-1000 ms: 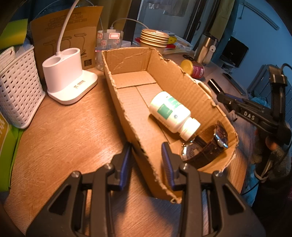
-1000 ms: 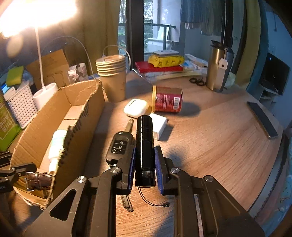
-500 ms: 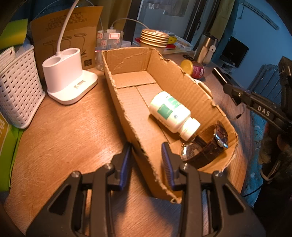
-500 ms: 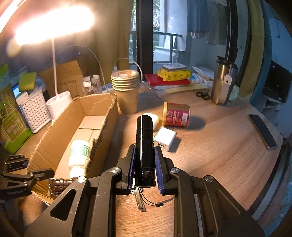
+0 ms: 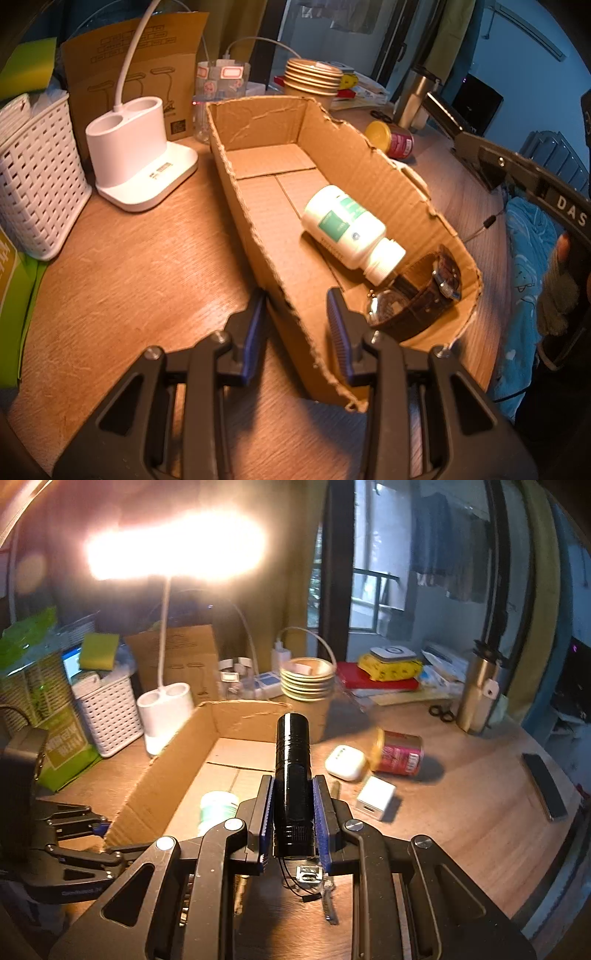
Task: Organize rigid objects
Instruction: 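Lift the flashlight with the right tool, lower it into the box, open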
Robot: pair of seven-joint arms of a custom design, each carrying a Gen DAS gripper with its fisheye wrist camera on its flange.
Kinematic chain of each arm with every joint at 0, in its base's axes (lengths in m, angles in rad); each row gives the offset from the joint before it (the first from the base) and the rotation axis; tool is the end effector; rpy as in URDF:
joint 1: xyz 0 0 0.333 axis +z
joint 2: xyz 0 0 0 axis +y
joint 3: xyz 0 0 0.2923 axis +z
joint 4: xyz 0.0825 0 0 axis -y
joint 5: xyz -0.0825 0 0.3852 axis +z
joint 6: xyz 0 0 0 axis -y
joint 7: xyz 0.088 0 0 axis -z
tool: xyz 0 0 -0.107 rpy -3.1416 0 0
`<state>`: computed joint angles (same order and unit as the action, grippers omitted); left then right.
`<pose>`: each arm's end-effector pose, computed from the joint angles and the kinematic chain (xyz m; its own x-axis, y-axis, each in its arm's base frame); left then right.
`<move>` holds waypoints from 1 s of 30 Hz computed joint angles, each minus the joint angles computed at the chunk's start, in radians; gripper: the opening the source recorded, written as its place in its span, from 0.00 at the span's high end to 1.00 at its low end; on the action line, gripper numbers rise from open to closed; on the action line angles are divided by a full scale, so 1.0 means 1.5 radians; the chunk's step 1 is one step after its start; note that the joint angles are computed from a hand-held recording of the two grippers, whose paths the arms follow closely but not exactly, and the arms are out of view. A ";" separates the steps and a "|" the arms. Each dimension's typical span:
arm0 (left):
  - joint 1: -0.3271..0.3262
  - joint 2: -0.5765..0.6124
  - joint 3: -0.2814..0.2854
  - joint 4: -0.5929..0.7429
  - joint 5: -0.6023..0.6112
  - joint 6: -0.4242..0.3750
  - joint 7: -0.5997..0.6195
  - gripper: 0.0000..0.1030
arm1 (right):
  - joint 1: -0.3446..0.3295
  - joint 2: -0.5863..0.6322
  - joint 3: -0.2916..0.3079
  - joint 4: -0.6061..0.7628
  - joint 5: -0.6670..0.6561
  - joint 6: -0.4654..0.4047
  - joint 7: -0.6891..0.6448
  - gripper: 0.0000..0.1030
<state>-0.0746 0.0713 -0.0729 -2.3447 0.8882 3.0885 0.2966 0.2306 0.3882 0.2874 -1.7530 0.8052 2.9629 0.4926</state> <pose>0.5181 -0.1413 0.3367 0.1756 -0.9604 0.2162 -0.7512 -0.2726 -0.6011 0.6265 0.2749 0.4120 0.6967 -0.7165 0.0351 -0.4157 -0.4431 -0.7942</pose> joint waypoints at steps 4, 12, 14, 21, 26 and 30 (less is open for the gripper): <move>0.000 -0.001 0.000 0.000 -0.002 0.000 0.002 0.65 | -0.002 0.000 0.009 0.003 0.008 -0.005 -0.012 0.79; 0.000 0.000 0.000 0.000 0.000 0.000 0.000 0.65 | -0.005 -0.007 0.036 0.014 0.070 -0.016 -0.081 0.79; 0.000 0.000 0.000 0.000 -0.002 0.000 0.002 0.65 | 0.002 -0.007 0.038 0.021 0.084 -0.021 -0.097 0.79; 0.000 0.000 0.000 0.000 -0.001 0.000 0.001 0.64 | 0.030 -0.001 0.030 0.038 0.103 -0.054 -0.122 0.79; 0.000 0.000 0.000 0.000 0.001 0.000 0.000 0.64 | 0.052 0.016 0.009 0.049 0.071 -0.103 -0.094 0.79; 0.000 0.000 0.000 0.000 0.002 0.000 -0.002 0.64 | 0.068 0.038 -0.010 0.065 0.022 -0.142 -0.045 0.79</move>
